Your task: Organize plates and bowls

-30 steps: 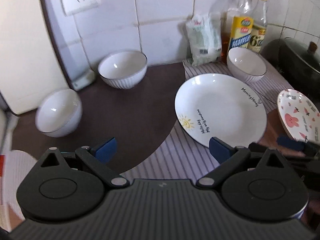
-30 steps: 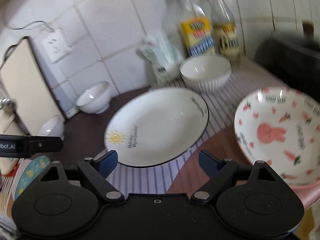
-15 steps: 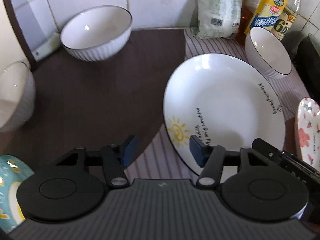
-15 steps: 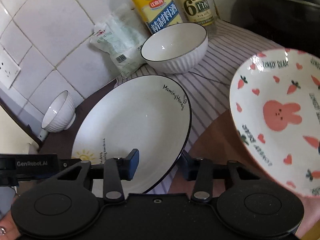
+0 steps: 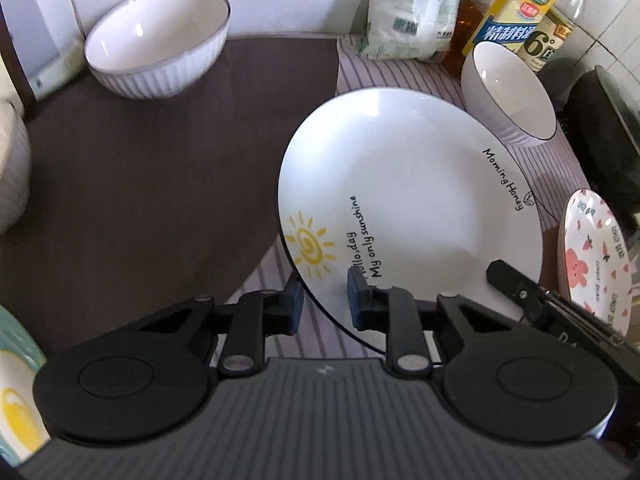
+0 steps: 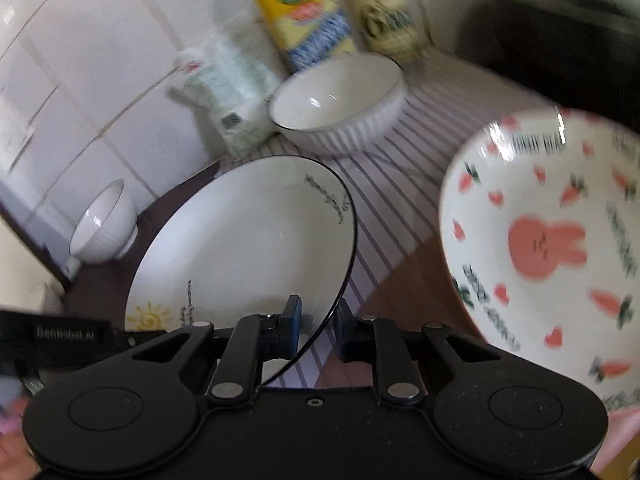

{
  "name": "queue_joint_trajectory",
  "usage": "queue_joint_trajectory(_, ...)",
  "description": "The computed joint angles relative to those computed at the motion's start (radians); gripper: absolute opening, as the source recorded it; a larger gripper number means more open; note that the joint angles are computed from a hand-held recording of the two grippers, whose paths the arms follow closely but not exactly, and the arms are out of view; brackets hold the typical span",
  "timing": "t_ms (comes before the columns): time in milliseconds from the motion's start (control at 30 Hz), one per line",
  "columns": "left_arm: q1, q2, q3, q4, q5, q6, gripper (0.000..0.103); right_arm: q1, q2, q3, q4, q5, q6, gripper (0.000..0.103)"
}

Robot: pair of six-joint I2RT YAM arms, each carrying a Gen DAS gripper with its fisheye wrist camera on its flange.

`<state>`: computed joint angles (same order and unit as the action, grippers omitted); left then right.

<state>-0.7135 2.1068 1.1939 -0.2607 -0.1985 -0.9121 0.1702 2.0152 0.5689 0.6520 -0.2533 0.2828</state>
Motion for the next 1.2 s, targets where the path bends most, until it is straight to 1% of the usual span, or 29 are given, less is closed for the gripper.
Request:
queue_joint_trajectory(100, -0.016, -0.032, -0.013, -0.030, -0.007, 0.041, 0.021, -0.018, -0.018, 0.013, -0.054, -0.049, -0.002, 0.022)
queue_joint_trajectory(133, -0.024, -0.051, -0.023, -0.046, -0.008, 0.035, 0.021, -0.020, -0.029, 0.008, -0.065, -0.057, -0.006, 0.022)
queue_joint_trajectory(200, -0.043, -0.090, -0.056, -0.065, -0.015, 0.001, 0.021, -0.020, -0.059, -0.007, -0.087, -0.074, -0.007, 0.022)
queue_joint_trajectory(267, -0.068, -0.148, -0.114, -0.067, -0.023, -0.044, 0.021, -0.016, -0.099, -0.042, -0.089, -0.100, 0.000, 0.022)
queue_joint_trajectory(333, -0.101, -0.210, -0.172, -0.067, -0.046, -0.084, 0.021, 0.002, -0.146, -0.086, -0.077, -0.102, -0.008, 0.023)
queue_joint_trajectory(400, -0.124, -0.274, -0.227, -0.080, -0.073, -0.106, 0.021, 0.017, -0.196, -0.127, -0.073, -0.117, -0.040, 0.023)
queue_joint_trajectory(467, -0.152, -0.331, -0.265, -0.116, -0.104, -0.141, 0.021, 0.038, -0.236, -0.154, -0.080, -0.122, -0.063, 0.023)
queue_joint_trajectory(600, -0.196, -0.419, -0.333, -0.152, -0.137, -0.206, 0.021, 0.067, -0.306, -0.194, -0.112, -0.137, -0.094, 0.024)
queue_joint_trajectory(733, -0.233, -0.478, -0.389, -0.165, -0.139, -0.288, 0.021, 0.085, -0.342, -0.231, -0.116, -0.147, -0.138, 0.025)
queue_joint_trajectory(800, -0.237, -0.501, -0.429, -0.141, -0.123, -0.316, 0.021, 0.097, -0.366, -0.251, -0.127, -0.150, -0.172, 0.026)
queue_joint_trajectory(867, -0.238, -0.506, -0.460, -0.110, -0.121, -0.329, 0.021, 0.114, -0.361, -0.267, -0.107, -0.140, -0.203, 0.026)
queue_joint_trajectory(933, -0.241, -0.488, -0.469, -0.090, -0.124, -0.331, 0.021, 0.121, -0.331, -0.271, -0.073, -0.143, -0.218, 0.027)
queue_joint_trajectory(1033, -0.242, -0.465, -0.482, -0.052, -0.113, -0.340, 0.021, 0.136, -0.297, -0.270, -0.047, -0.119, -0.249, 0.027)
queue_joint_trajectory(1100, -0.240, -0.448, -0.482, -0.036, -0.099, -0.330, 0.022, 0.119, -0.260, -0.265, -0.027, -0.139, -0.259, 0.027)
queue_joint_trajectory(1200, -0.237, -0.406, -0.482, -0.007, -0.073, -0.330, 0.022, 0.103, -0.222, -0.255, -0.035, -0.154, -0.316, 0.029)
